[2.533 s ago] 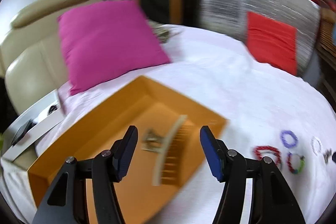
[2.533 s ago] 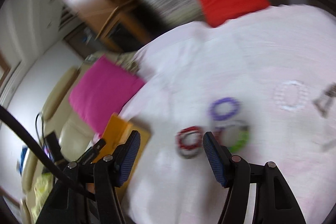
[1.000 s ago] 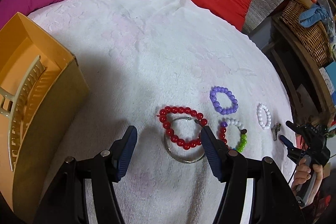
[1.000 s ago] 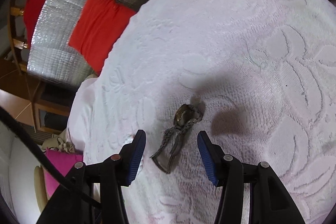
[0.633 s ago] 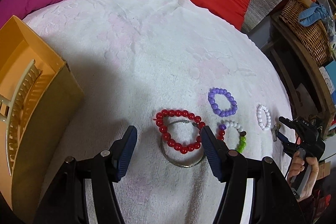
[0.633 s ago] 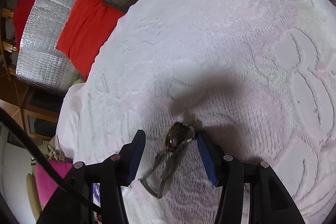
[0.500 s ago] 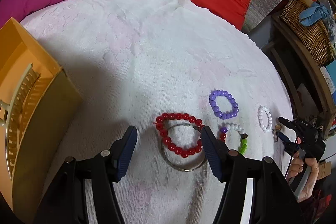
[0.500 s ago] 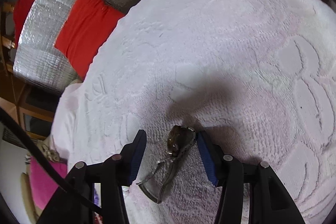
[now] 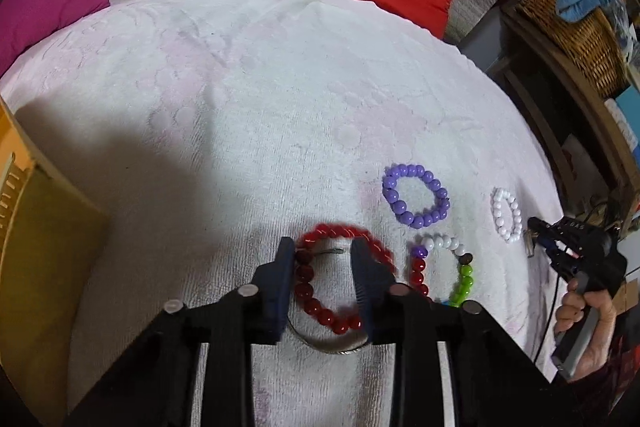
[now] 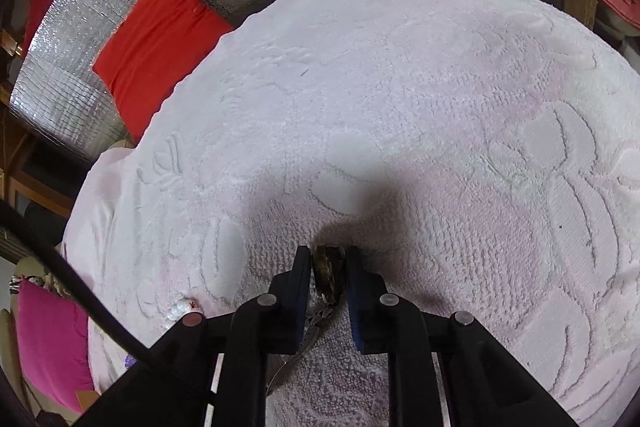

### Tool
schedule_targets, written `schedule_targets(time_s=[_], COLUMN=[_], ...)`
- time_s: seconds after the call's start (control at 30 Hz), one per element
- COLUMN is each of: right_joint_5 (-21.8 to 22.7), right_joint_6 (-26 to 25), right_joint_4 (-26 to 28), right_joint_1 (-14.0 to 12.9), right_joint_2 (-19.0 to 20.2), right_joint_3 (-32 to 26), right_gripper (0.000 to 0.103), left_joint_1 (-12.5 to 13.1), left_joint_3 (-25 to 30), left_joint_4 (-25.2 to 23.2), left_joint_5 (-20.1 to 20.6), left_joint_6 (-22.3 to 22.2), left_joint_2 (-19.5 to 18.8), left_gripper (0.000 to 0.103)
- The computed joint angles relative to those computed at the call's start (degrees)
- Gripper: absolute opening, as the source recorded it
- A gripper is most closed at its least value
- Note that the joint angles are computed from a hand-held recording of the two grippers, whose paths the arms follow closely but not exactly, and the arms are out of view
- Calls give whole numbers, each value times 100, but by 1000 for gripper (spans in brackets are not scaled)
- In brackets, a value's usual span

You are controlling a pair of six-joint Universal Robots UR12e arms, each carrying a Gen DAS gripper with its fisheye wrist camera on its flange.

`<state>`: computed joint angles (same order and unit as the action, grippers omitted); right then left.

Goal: Organize jewelry
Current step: 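Close the right gripper on the metal keychain while the left grips the red bead bracelet, then lift the red bead bracelet with the left gripper off the metal bangle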

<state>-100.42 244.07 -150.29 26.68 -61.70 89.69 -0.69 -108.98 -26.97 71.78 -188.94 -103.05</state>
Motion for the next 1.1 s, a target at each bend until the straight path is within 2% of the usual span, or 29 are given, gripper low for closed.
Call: schedule_targets(time_s=[0.1, 0.2, 0.53, 0.67, 0.77, 0.83, 0.87, 1.1], right_joint_5=[82, 125, 154, 155, 191, 227, 231, 276], right_joint_6=[-12, -4, -148, -202, -132, -105, -109, -131], right_joint_4=[-79, -146, -406, -432, -422, -416, -402, -369], right_joint_1=[-11, -15, 63, 86, 83, 78, 79, 70], right_joint_2=[-28, -72, -203, -233, -252, -243, -240, -212], right_joint_3=[64, 134, 277, 302, 334, 327, 321, 288], right_gripper=[16, 16, 15, 15, 15, 15, 15, 15], left_joint_1=[-22, 8, -2, -96, -112, -117, -133, -269], left_joint_3=[-14, -50, -152, -140, -107, -84, -61, 77], left_joint_4=[70, 108, 166, 239, 296, 324, 329, 255], left_joint_5=[76, -70, -355, 158, 342, 428, 500, 763], left_joint_6=[34, 104, 609, 649, 622, 596, 607, 940], left_joint_2=[-1, 29, 157, 156, 120, 94, 63, -115], left_gripper=[18, 10, 10, 10, 18, 34, 38, 39])
